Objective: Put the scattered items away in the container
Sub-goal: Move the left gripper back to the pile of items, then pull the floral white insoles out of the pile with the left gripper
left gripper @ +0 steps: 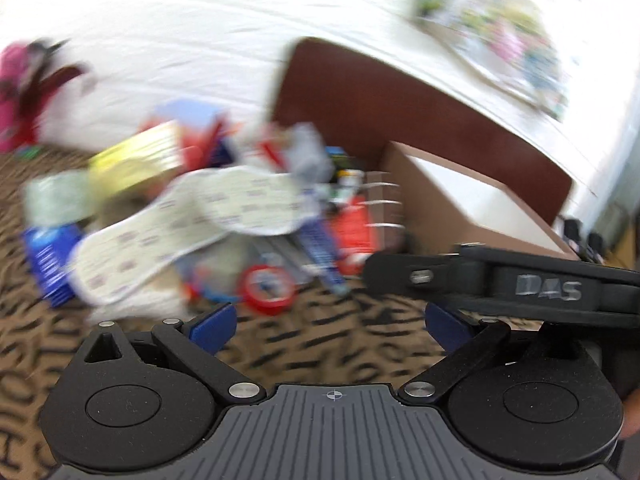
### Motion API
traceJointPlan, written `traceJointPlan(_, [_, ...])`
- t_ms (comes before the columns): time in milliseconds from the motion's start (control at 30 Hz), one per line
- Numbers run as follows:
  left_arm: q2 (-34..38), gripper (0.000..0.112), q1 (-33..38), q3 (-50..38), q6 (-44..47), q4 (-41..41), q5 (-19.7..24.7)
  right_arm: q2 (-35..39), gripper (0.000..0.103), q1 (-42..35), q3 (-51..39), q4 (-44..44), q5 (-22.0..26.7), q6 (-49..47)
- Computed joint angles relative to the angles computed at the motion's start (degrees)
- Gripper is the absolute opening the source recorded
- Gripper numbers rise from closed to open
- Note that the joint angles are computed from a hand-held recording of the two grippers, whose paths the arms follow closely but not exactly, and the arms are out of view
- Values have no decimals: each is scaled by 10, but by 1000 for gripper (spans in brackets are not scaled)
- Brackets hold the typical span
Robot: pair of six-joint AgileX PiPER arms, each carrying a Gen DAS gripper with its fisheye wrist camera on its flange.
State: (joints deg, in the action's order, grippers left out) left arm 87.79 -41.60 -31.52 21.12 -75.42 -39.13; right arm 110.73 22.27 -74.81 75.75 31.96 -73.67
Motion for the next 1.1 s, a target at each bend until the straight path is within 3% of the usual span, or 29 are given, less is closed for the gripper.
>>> traceJointPlan(200, [-42, 103, 61, 55, -19, 21, -13, 16, 102, 51, -23, -5, -35, 43])
traceJointPlan(433, [-38, 103, 178, 69, -45, 138, 31, 71, 102, 92, -100, -25, -56, 127])
traceJointPlan(567, [-19, 103, 270, 68, -146, 272, 75, 112, 102, 106, -156, -73, -72, 212])
traceJointPlan(800, [34, 99, 375, 43, -327, 508, 114, 195, 102, 117, -269, -164, -67, 352])
traceJointPlan(933, [41, 79, 397, 30, -367, 574, 129, 235, 101, 115, -326, -203, -63, 420])
traceJointPlan(1000, [46, 63, 412, 22, -420, 626, 151, 250, 100, 112, -346, -199, -59, 435])
traceJointPlan(1033, [51, 44, 413, 18, -422, 627, 158, 257, 99, 112, -357, -205, -57, 446])
traceJointPlan(1067, [55, 41, 410, 18, -412, 618, 155, 261, 92, 112, -362, -211, -59, 454])
traceJointPlan(1100, [56, 36, 404, 19, -395, 601, 150, 263, 77, 114, -365, -217, -60, 457])
